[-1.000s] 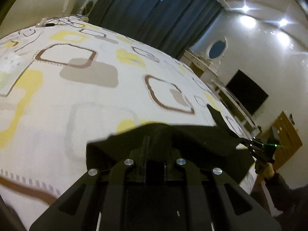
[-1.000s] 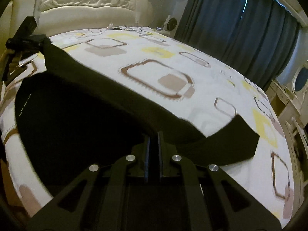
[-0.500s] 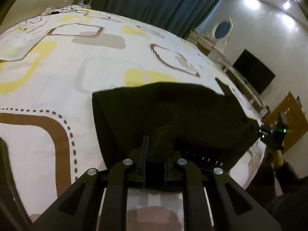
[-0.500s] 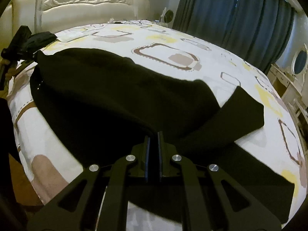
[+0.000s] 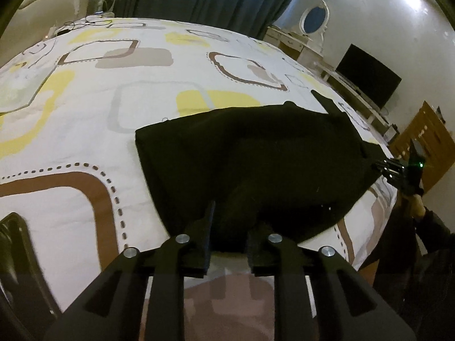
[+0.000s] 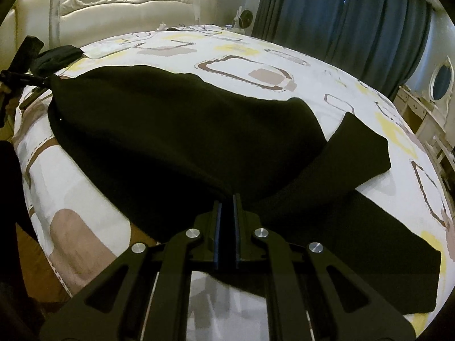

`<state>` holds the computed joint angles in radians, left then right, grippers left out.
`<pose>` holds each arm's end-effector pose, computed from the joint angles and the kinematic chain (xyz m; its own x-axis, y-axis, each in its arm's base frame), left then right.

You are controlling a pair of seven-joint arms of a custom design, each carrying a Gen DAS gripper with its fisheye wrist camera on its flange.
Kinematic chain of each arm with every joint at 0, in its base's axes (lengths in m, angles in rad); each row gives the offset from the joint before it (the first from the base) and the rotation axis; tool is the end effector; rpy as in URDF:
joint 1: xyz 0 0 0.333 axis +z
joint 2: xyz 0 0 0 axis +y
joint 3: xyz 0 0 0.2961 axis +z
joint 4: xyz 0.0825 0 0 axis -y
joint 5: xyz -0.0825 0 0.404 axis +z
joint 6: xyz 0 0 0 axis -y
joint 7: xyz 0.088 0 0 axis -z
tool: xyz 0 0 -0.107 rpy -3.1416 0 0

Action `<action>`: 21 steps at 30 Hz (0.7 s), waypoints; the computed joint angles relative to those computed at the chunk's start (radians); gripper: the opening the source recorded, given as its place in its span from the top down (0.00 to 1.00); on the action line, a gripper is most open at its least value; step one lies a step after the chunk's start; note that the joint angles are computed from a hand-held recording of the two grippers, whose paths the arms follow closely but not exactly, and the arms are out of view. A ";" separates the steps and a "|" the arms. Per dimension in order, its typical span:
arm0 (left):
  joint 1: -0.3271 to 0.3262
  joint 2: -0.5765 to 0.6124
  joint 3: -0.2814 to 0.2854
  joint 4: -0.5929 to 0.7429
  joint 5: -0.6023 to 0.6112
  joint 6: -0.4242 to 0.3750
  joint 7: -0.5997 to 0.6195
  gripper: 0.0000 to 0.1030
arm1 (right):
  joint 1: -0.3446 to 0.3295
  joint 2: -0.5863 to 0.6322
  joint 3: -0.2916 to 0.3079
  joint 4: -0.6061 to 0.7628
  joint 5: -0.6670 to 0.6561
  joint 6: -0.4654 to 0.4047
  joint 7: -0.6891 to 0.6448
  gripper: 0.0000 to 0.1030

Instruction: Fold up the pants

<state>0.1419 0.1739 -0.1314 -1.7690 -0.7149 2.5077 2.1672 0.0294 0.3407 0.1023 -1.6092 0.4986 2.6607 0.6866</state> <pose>0.6694 0.0170 0.4962 -0.2260 -0.9171 0.3283 -0.7721 -0.0369 -0.6345 0.7142 0.0714 0.4854 0.5509 -0.8265 0.1159 -0.5376 -0.4577 -0.7082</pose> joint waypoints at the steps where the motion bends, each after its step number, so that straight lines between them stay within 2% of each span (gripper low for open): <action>1: 0.002 -0.009 0.003 -0.008 0.010 -0.007 0.005 0.75 | -0.001 -0.001 0.001 -0.004 0.003 0.002 0.000 0.93; 6: 0.008 -0.051 0.031 -0.057 0.064 -0.014 -0.038 0.74 | -0.001 -0.010 0.001 -0.022 0.010 0.008 -0.001 0.93; 9: 0.006 -0.083 0.033 -0.085 0.025 0.033 -0.043 0.74 | 0.006 -0.023 -0.004 -0.042 0.000 0.017 0.009 0.93; 12: -0.018 -0.091 0.020 -0.071 -0.020 0.070 0.010 0.71 | 0.012 -0.036 -0.008 -0.061 -0.013 0.021 0.016 0.93; 13: -0.029 -0.077 0.014 -0.048 -0.018 0.073 0.016 0.67 | 0.014 -0.038 -0.010 -0.065 -0.018 0.020 0.021 0.93; 15: -0.047 -0.032 0.001 0.008 -0.006 0.068 0.016 0.52 | 0.017 -0.039 -0.013 -0.072 -0.026 0.024 0.028 0.92; 18: -0.065 0.063 -0.025 0.108 0.039 0.042 0.010 0.52 | 0.014 -0.043 -0.012 -0.076 -0.019 0.019 0.038 0.91; 21: -0.074 0.127 -0.030 0.164 0.136 -0.001 -0.066 0.52 | -0.008 -0.050 -0.003 -0.057 0.035 -0.015 0.025 0.87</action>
<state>0.0675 0.3007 -0.1610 -1.6049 -0.5788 2.5070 2.1016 0.0213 0.2910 0.0993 -1.6660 0.5340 2.6460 0.7112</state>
